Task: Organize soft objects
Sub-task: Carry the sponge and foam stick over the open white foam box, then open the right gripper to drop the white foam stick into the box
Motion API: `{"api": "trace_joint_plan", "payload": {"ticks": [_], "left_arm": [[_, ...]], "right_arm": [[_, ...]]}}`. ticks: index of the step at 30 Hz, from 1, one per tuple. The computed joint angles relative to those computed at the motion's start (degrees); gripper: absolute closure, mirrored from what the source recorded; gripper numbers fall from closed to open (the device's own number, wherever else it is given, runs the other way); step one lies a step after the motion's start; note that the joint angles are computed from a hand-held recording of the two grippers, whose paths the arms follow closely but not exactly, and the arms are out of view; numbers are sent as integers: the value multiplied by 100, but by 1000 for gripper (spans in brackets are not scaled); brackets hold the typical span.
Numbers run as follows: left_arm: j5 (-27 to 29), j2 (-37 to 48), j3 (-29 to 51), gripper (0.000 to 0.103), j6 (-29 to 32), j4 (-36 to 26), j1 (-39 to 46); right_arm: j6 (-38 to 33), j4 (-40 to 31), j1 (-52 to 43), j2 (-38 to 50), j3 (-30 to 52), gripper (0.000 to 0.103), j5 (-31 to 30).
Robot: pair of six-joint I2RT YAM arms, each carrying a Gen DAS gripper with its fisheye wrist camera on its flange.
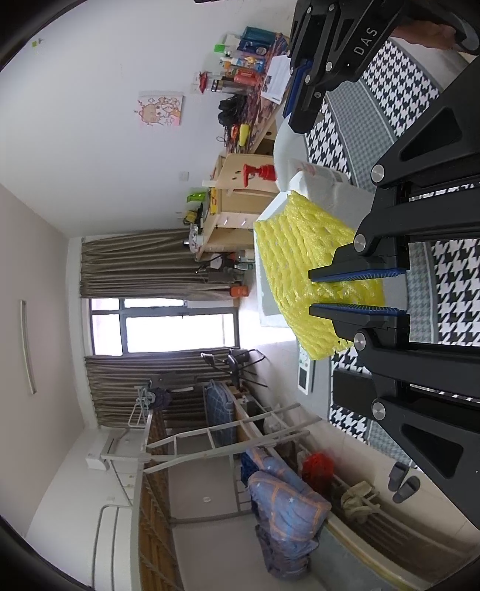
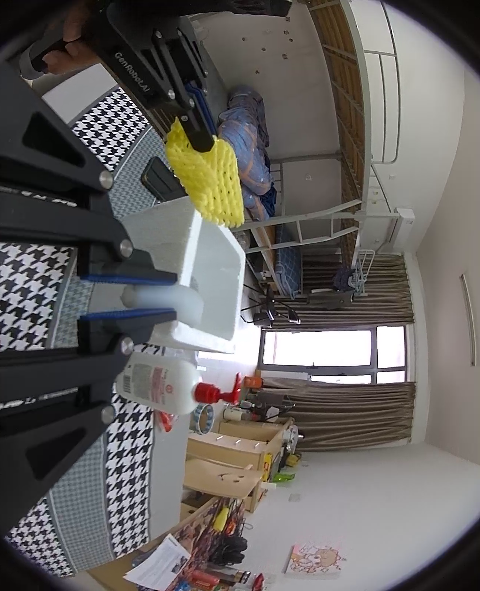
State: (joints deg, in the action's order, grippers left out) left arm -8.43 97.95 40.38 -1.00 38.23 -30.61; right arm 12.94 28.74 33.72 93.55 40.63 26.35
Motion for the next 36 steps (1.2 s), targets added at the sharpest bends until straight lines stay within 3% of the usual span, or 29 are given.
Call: {"api": "trace_joint_plan", "payload": {"ticks": [15, 36], "left_arm": [[188, 625, 891, 91, -36, -375, 262], [490, 1175, 1607, 91, -77, -508, 516]], "right_arm": [[-86, -696, -638, 661, 1187, 88, -1032], [-310, -1524, -776, 1635, 2573, 88, -1023]]}}
